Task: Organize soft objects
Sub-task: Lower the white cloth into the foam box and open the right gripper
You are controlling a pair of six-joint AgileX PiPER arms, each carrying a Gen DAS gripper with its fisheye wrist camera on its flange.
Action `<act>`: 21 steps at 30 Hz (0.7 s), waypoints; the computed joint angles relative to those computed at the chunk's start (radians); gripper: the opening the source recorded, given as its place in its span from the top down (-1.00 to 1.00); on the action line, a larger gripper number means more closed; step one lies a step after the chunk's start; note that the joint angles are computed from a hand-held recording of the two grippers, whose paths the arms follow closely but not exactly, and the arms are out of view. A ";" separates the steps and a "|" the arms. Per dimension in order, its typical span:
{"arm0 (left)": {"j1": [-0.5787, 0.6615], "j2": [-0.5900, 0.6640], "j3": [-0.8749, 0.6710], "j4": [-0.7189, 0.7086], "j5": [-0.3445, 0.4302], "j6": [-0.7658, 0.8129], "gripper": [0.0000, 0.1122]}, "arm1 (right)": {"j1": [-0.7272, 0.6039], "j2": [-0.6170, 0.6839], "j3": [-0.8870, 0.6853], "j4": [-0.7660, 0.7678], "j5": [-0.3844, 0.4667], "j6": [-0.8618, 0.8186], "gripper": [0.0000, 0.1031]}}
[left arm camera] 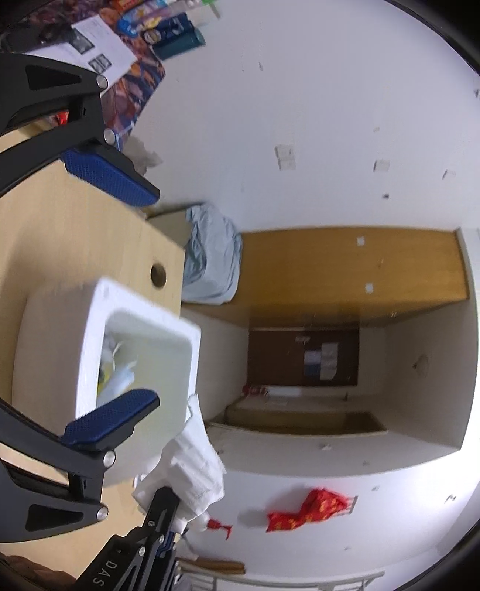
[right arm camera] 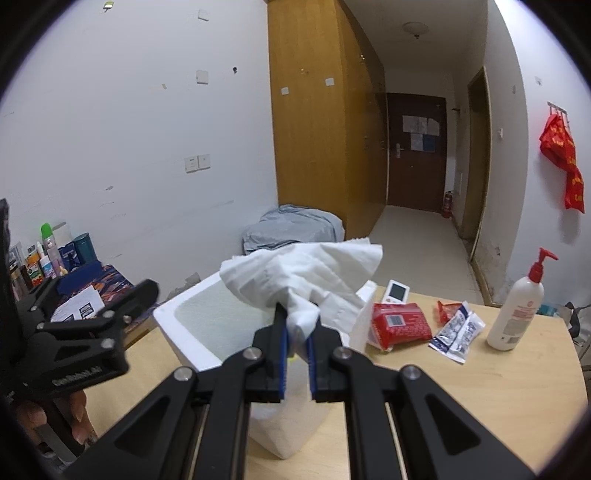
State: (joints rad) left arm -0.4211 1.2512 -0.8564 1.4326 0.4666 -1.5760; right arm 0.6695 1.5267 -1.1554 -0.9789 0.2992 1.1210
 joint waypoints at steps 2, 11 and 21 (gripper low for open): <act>0.026 -0.021 0.016 0.009 -0.005 -0.009 -0.82 | 0.010 0.020 -0.022 0.033 -0.001 -0.033 0.78; 0.109 -0.050 0.046 0.022 -0.037 -0.016 -0.83 | 0.030 0.088 -0.094 0.142 -0.003 -0.144 0.78; 0.135 -0.055 0.049 0.002 -0.070 0.001 -0.83 | 0.021 0.160 -0.164 0.288 0.004 -0.284 0.78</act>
